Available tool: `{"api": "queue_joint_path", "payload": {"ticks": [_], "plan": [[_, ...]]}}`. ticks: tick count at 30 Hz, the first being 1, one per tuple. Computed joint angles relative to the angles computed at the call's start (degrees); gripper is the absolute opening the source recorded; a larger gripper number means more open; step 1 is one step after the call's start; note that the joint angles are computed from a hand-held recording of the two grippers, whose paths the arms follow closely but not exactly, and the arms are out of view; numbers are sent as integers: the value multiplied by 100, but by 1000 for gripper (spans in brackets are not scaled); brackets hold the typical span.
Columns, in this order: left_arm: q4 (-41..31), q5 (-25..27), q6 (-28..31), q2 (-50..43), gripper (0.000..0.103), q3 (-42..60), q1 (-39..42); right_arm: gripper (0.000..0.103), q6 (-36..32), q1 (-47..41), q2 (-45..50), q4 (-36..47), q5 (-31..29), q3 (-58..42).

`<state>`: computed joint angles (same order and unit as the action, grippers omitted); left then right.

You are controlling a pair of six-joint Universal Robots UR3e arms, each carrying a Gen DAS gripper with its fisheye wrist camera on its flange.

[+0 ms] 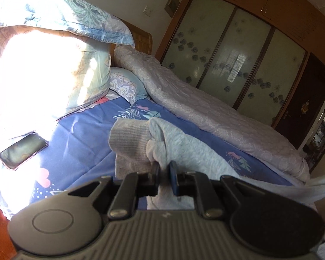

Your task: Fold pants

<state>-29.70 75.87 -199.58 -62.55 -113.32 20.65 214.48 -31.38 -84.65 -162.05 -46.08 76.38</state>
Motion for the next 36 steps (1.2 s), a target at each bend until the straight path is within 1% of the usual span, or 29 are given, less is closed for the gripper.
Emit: {"api": "queue_joint_path", "payload": {"ticks": [1,2,3,4,5,6,7,8,10,11,13,14,16,17,19,20,22,24,25,26,27,28,30,31,33,34,35,36], "plan": [[68,-32,-53,-11,11,1,-30,13,48,-322,-394,71,272,123],[131,63,-98,-75,12,43,-174,13,120,-715,-783,100,630,287],[87,293,-105,-196,18,165,-400,13,174,-1087,-1089,171,955,328],[-70,641,-100,-365,29,361,-708,13,230,-1325,-1294,262,1110,250],[-345,1122,-40,-585,36,627,-1092,13,245,-1607,-1564,362,1290,250],[-508,1505,68,-753,49,790,-1426,13,276,-1892,-1796,383,1452,264],[-576,1757,190,-847,51,848,-1687,13,235,-1938,-1858,329,1402,219],[-578,1881,286,-860,51,809,-1909,13,160,-1951,-1822,366,1371,82],[-612,1787,286,-786,51,744,-2070,13,-171,-1942,-1906,657,1326,94],[-606,1657,242,-767,51,747,-2134,13,-404,-1927,-1933,852,1447,105],[-585,1439,219,-871,52,917,-2304,13,-1175,-1525,-1812,1411,1582,113],[-547,1336,200,-962,54,1048,-2393,13,-1527,-1312,-1792,1477,1701,297],[-426,968,151,-1191,65,1350,-2503,13,-2236,-621,-1735,1436,1831,846],[-355,870,109,-1365,68,1541,-2649,13,-2643,-166,-1772,1461,1674,1180],[-360,695,147,-1761,80,2048,-2915,13,-3302,905,-1835,1439,1053,1816],[-369,608,238,-1997,82,2321,-3093,13,-3442,1442,-1767,1245,720,2160],[-439,511,483,-2435,93,2794,-3379,13,-3498,2395,-1613,806,113,2782],[-760,485,811,-2919,97,3288,-3662,13,-3689,3332,-1328,126,-780,3295],[-1022,555,1004,-3210,97,3581,-3828,13,-3796,3753,-1180,-260,-1231,3488],[-1246,706,1140,-3494,97,3838,-4012,13,-3920,4042,-1123,-544,-1526,3617],[-1415,782,1252,-3711,97,4011,-4129,13,-4062,4193,-1119,-830,-1566,3830],[-1607,815,1334,-3959,97,4210,-4244,13,-4224,4103,-1291,-965,-1668,4084],[-1755,659,1350,-4205,97,4231,-4279,14,-4478,3952,-1558,-1075,-1585,4384],[-1738,541,1301,-4281,97,4191,-4255,14,-4546,3800,-1651,-984,-1434,4417],[-1655,433,1286,-4461,97,4209,-4214,20,-4795,3338,-2106,-582,-950,4716],[-1677,541,1310,-4614,97,4326,-4259,23,-4819,3245,-2259,-537,-846,4929],[-1804,659,1258,-4765,97,4485,-4283,27,-4870,2995,-2454,-459,-619,5084],[-1948,639,1191,-4852,96,4566,-4254,28,-4807,2859,-2881,-330,-538,5478]]}}
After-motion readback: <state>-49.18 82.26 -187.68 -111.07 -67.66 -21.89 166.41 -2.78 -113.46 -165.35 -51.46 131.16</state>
